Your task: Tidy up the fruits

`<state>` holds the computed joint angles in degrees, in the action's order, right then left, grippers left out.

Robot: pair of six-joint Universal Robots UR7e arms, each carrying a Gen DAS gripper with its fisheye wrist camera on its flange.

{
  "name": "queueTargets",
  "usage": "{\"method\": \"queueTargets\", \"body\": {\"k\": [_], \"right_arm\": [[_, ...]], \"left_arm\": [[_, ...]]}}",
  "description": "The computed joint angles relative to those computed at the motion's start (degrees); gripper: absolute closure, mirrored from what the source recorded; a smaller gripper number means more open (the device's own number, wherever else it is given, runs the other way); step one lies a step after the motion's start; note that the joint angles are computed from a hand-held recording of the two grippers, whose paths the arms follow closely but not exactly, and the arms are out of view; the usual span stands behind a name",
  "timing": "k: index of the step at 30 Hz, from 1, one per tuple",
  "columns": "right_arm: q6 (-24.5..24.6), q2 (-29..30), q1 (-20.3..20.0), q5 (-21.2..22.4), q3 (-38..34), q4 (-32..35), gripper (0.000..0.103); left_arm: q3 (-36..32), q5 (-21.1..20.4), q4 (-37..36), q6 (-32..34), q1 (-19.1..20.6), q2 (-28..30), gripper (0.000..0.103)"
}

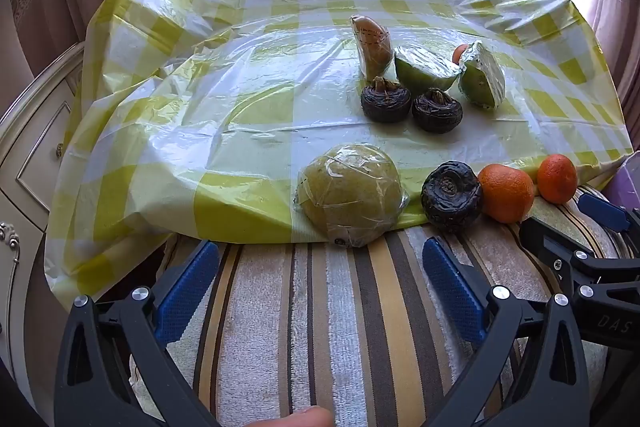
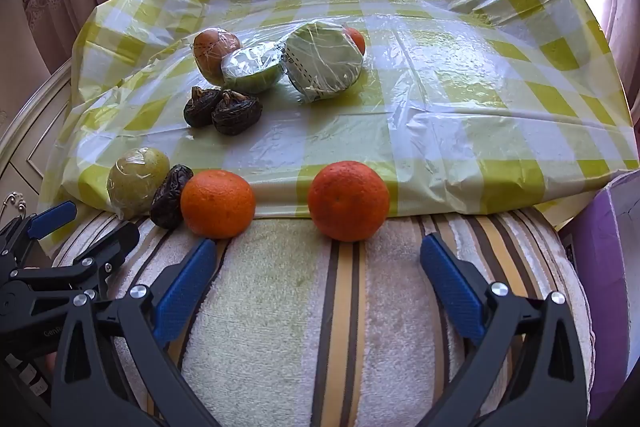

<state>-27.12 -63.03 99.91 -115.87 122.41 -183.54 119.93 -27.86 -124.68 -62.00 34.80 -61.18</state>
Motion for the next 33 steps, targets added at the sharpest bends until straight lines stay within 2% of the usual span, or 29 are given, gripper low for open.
{"method": "queueTargets", "body": {"k": [17, 33], "right_arm": [[-0.19, -0.7, 0.16, -0.13, -0.3, 2.24, 0.001], [-0.48, -0.18, 0.42, -0.79, -0.58, 1.71, 0.001]], "left_arm": [[0.44, -0.44, -0.85, 0.11, 0.2, -0.32, 0.004], [0.54, -0.63, -1.31, 0.53, 0.48, -0.51, 0.004]]}}
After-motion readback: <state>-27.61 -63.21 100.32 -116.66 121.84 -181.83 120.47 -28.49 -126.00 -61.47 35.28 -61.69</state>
